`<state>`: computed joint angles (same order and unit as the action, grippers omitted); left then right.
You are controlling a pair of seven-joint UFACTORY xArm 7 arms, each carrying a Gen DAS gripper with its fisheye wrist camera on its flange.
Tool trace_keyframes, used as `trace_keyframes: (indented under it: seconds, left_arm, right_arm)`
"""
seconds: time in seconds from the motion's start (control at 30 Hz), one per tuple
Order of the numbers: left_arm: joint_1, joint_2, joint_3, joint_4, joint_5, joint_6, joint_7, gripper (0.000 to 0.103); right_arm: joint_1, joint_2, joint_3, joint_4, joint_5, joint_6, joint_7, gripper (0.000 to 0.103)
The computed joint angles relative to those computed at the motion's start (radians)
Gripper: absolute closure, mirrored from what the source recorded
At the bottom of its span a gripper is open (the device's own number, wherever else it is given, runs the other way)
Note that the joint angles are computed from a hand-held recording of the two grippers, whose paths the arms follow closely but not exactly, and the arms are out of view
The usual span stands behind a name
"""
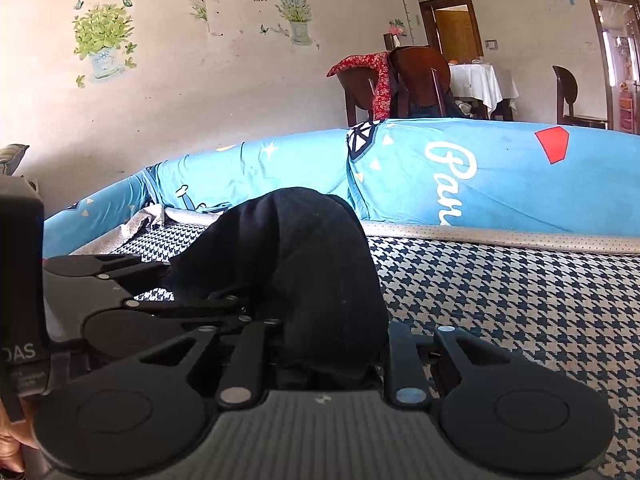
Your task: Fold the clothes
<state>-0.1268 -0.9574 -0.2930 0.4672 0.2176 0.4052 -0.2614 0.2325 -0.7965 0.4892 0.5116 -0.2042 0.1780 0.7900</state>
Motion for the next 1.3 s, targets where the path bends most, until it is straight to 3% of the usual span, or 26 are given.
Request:
trace_keyframes:
  seconds: [0.23,0.87,1.0,1.17,1.23,1.3]
  left_arm:
    - [0.042,-0.005,0.007,0.001,0.016,0.003,-0.005,0.063]
    - [0.217,0.047,0.026,0.003,0.074,0.037,-0.069,0.063]
    - [0.255,0.075,0.011,0.006,0.106,0.031,-0.098,0.063]
    - [0.306,0.106,-0.012,0.012,0.157,0.014,-0.136,0.063]
    - [0.297,0.127,0.012,0.023,0.144,0.031,-0.145,0.063]
    - [0.275,0.143,0.042,0.03,0.123,0.047,-0.147,0.063]
  right_arm:
    - [-0.041,0.076,0.032,0.038,-0.01,-0.063,0.011,0.081]
    - [-0.264,0.422,0.251,0.259,-0.11,-0.229,0.005,0.081]
    - [-0.398,0.491,0.371,0.321,-0.138,-0.252,0.026,0.081]
    - [-0.639,0.561,0.595,0.391,-0.166,-0.287,0.043,0.082]
    - [-0.747,0.554,0.696,0.408,-0.155,-0.287,0.039,0.082]
    - [-0.814,0.549,0.752,0.418,-0.137,-0.264,0.036,0.082]
